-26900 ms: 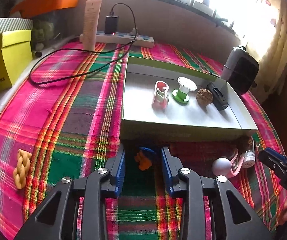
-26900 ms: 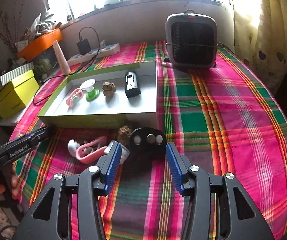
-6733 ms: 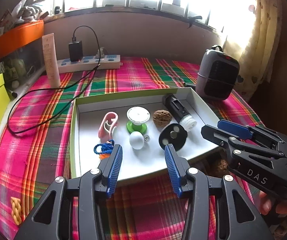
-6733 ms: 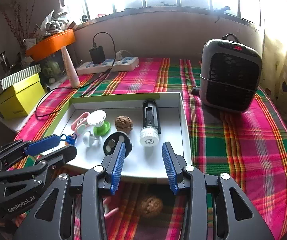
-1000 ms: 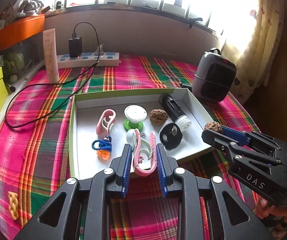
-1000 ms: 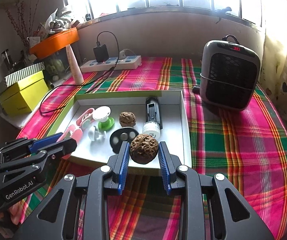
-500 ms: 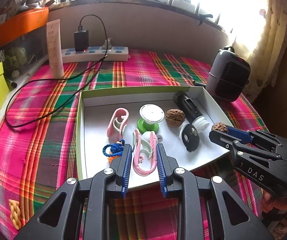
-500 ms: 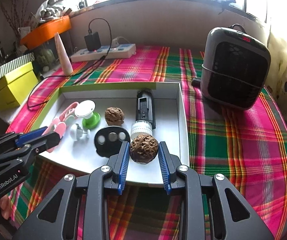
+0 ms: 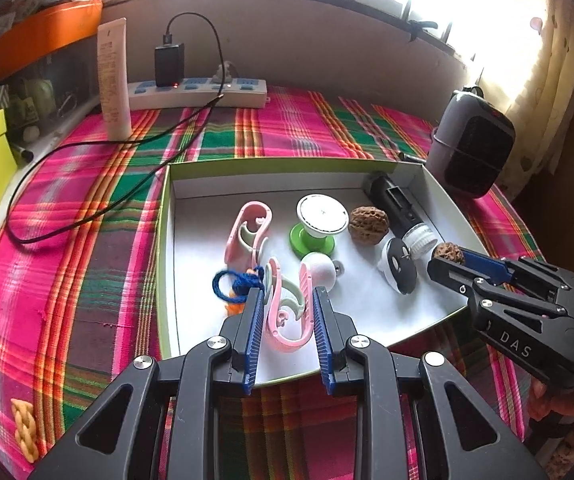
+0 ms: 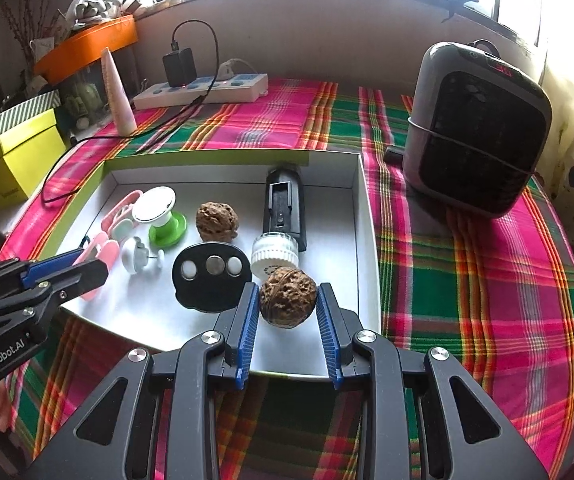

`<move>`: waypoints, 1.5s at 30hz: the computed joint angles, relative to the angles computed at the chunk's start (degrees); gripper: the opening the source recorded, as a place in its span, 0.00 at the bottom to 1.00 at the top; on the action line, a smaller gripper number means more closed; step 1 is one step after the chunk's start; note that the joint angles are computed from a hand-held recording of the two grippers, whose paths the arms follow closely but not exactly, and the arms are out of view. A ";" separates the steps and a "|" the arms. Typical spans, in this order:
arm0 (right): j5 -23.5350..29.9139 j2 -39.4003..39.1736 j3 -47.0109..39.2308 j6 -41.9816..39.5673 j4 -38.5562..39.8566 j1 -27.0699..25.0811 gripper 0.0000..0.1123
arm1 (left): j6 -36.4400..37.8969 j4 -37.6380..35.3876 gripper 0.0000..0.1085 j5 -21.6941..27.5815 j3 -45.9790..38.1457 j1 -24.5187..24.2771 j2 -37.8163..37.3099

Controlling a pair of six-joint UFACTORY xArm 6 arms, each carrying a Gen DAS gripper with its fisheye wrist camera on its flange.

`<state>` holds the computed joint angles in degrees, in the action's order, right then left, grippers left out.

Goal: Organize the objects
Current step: 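Carry the pink clip with the left tool while the right tool carries the walnut into the tray, then open the left tool releasing the clip while the right tool releases the walnut in the tray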

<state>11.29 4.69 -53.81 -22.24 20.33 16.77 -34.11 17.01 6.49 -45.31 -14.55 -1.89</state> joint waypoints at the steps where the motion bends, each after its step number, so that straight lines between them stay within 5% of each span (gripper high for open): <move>1: -0.01 0.10 -0.06 0.29 -0.46 -0.07 0.27 | -0.86 0.92 0.21 0.36 -0.20 0.08 0.15; 31: -0.46 -0.07 0.19 0.83 0.10 -0.21 0.30 | -3.09 3.53 0.31 0.71 -0.22 0.05 0.07; 45: -1.98 -1.78 2.04 -2.46 3.84 0.79 0.34 | -12.93 14.23 0.43 1.85 -0.06 0.62 -1.44</move>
